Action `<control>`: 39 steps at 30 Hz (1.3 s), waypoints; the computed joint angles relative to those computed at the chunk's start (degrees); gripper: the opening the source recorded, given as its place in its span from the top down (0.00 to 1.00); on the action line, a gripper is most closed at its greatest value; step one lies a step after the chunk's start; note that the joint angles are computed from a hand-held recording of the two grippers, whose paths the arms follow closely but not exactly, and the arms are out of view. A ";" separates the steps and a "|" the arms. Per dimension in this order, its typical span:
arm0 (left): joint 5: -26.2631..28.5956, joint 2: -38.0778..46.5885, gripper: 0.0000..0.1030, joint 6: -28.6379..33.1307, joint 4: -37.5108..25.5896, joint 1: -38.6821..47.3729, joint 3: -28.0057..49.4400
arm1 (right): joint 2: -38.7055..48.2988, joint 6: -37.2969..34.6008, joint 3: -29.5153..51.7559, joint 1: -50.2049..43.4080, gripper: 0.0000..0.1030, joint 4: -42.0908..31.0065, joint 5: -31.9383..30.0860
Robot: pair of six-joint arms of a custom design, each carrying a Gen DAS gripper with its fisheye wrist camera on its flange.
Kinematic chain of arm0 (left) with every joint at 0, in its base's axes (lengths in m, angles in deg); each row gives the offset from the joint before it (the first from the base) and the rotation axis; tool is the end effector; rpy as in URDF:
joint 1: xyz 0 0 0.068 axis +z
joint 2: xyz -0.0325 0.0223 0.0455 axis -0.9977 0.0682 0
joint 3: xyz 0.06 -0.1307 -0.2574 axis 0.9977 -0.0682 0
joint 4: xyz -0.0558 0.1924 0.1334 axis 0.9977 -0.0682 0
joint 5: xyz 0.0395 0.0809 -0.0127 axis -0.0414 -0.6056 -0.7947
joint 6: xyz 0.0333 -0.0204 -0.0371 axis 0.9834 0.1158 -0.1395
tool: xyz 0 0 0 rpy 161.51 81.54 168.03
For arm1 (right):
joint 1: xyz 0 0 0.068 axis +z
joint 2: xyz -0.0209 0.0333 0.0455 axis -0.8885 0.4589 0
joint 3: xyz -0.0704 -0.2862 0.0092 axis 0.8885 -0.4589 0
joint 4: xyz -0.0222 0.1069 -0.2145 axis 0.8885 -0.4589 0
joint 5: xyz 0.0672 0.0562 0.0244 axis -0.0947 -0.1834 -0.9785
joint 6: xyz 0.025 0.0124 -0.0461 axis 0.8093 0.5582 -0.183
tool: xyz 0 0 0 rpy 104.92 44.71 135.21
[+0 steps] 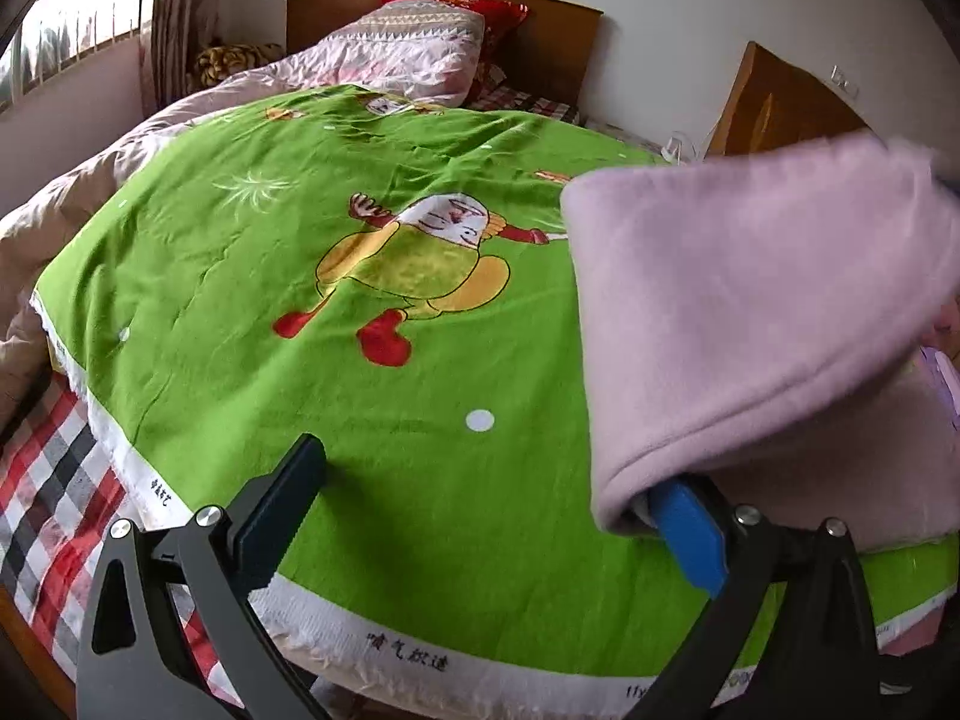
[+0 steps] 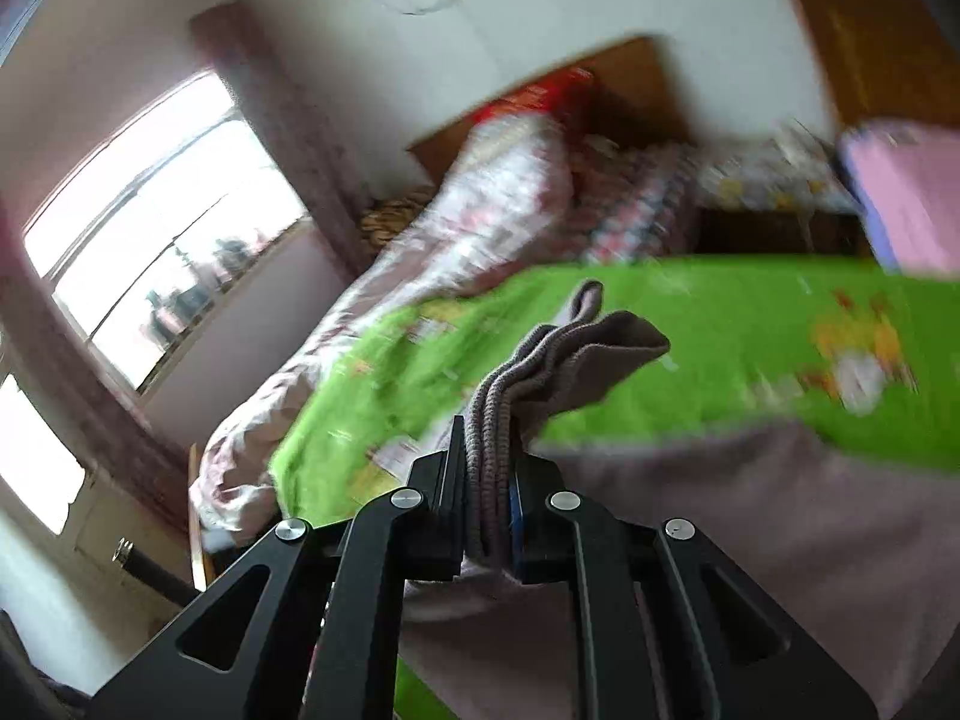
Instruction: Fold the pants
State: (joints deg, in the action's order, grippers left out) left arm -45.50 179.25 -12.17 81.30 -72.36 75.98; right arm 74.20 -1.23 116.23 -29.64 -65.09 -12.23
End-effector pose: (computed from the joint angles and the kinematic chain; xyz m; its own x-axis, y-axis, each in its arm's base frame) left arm 0.2792 0.0493 0.0690 -0.7190 0.2262 -0.6571 0.4293 0.8881 -0.1640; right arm 0.2116 0.1263 0.2272 -0.5757 0.4892 -0.6552 0.1334 0.8468 0.5150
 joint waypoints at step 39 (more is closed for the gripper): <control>18.02 -17.66 0.02 9.89 -28.22 -3.14 10.73 | 4.46 7.17 -5.56 12.03 0.55 -9.56 14.98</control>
State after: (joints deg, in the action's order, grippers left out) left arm -27.48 161.59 -2.28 53.08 -75.50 86.71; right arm 78.67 5.94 110.67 -17.61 -74.66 2.75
